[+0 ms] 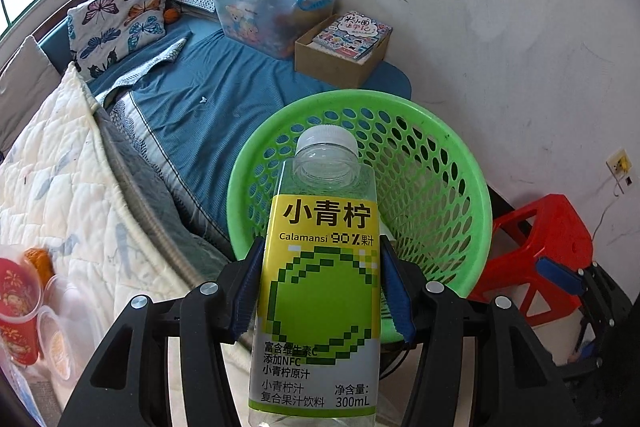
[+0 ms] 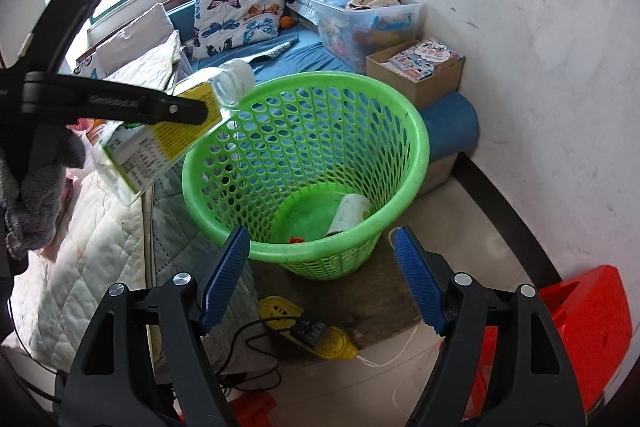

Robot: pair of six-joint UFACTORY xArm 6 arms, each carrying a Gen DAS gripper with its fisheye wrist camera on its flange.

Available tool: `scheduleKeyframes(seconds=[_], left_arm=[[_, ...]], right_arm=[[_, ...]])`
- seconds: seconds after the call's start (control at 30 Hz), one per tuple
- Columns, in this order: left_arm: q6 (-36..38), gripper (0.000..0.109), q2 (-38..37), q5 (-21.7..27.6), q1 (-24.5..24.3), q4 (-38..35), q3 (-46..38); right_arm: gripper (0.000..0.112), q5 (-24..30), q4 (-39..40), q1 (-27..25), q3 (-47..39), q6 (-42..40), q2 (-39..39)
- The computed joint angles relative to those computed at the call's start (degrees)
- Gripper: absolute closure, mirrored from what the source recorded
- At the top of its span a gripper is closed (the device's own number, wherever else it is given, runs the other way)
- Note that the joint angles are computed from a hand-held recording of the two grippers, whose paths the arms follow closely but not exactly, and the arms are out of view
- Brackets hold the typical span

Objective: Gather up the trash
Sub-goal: 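Lower the juice bottle into the green basket and open the left gripper, then move the left gripper to the pink snack wrapper and grasp it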

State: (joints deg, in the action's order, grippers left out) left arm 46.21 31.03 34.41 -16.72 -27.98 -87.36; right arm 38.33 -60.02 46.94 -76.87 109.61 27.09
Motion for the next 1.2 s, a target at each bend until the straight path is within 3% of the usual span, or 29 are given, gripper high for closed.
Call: scheduleKeyframes(seconds=[0.47,0.63,0.73,0.97,1.2], left_arm=[[-7.1,0.055,8.8,5.2,-2.6,4.3,-11.7],[-6.2,0.054,10.3,6.1,-2.5,0.9,-13.7],[-4.2,0.046,8.9,4.7,-2.4,-1.8,-11.9],[-0.7,0.046,1.9,1.4,-1.0,-4.9,-4.0],[4.4,0.046,-8.6,-3.3,3.8,-9.3,7.2]], right_arm=[[0.037,0.6,0.0,0.2,0.0,0.8,0.1],[0.037,0.7,0.6,0.3,0.6,1.1,0.0],[0.037,0.6,0.7,0.2,0.7,1.2,0.1],[0.037,1.9,-0.1,1.5,-0.5,0.7,0.0],[0.037,2.3,-0.3,3.3,-5.0,-3.2,1.3]])
